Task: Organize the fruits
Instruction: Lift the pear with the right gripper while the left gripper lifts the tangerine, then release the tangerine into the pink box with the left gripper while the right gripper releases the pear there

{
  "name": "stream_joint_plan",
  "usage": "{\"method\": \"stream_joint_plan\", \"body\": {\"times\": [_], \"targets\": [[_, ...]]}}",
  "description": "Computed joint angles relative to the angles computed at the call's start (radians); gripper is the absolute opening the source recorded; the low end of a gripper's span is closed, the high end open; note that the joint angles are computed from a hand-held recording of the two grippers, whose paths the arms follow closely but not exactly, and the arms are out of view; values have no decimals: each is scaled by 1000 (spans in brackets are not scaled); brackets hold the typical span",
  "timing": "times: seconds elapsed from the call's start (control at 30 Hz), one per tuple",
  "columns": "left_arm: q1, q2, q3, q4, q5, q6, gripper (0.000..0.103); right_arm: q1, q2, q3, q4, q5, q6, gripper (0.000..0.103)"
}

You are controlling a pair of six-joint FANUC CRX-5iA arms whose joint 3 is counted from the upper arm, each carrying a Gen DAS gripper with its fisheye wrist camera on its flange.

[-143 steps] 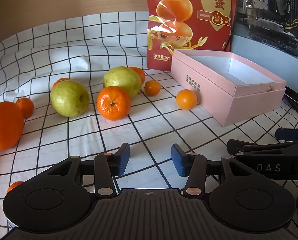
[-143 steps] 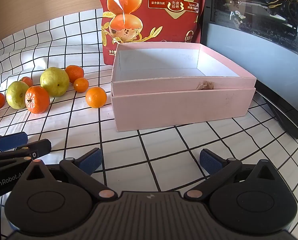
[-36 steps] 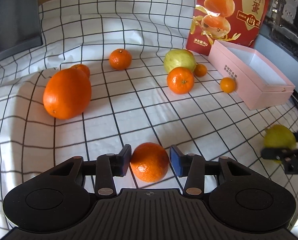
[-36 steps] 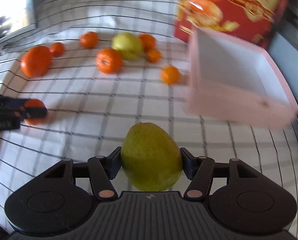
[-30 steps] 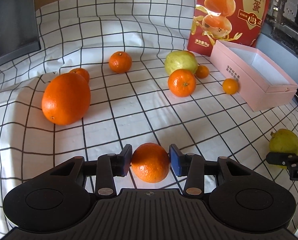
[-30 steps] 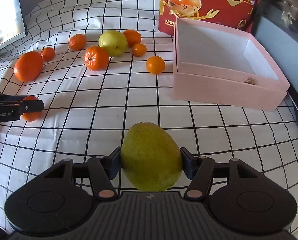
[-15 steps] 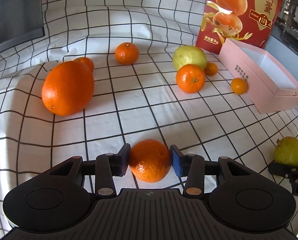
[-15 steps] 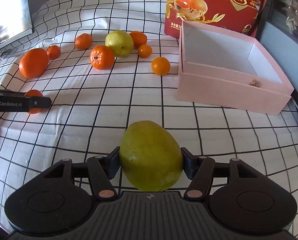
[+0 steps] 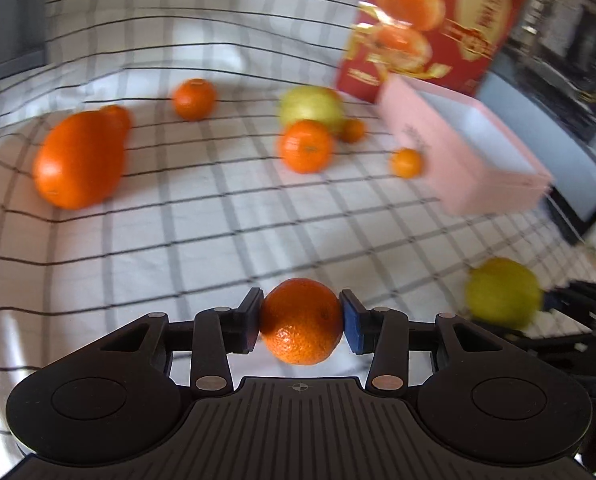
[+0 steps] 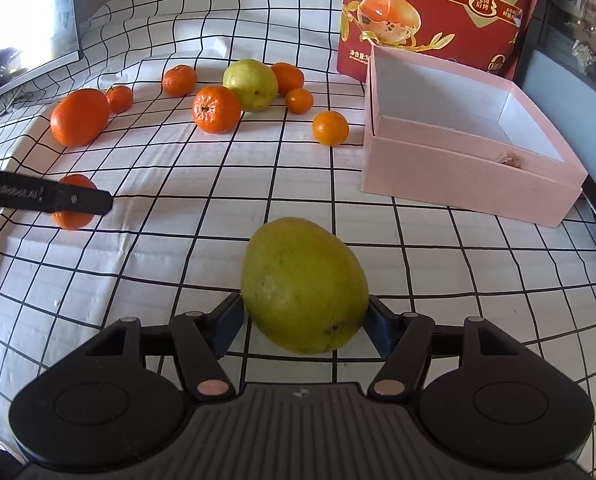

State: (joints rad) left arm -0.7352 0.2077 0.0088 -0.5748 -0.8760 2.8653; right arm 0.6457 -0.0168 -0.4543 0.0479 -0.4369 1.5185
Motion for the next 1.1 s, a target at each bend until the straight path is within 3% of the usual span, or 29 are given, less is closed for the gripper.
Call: {"method": "stream_joint_plan", "body": {"times": [0.23, 0.37, 0.47, 0.57, 0.7, 0.8, 0.87, 1.0, 1.1], "targets": [[8, 52, 34, 110, 80, -130, 46, 13, 2, -51, 122, 93, -45, 65], [14, 76, 60, 134, 68, -156, 46, -4, 24, 25, -16, 27, 127, 60], [24, 87, 72, 148, 72, -162, 46, -57, 47, 116, -196, -74, 278, 60], [32, 100, 93, 149, 79, -156, 46, -92, 59, 153, -256, -114, 288, 60], [75, 106, 122, 173, 156, -153, 46, -137, 63, 196, -298, -94, 277, 60], [84, 143, 253, 90, 145, -190, 46, -201, 67, 283, -425, -106, 385, 60], [94, 190, 368, 56, 129, -273, 46, -222, 83, 342, -432, -104, 414, 60], [130, 349, 648, 87, 60, -392, 46, -261, 161, 477, -386, -115, 435, 60], [182, 460, 772, 208, 87, -465, 47, -272, 243, 564, -308, -131, 393, 60]]}}
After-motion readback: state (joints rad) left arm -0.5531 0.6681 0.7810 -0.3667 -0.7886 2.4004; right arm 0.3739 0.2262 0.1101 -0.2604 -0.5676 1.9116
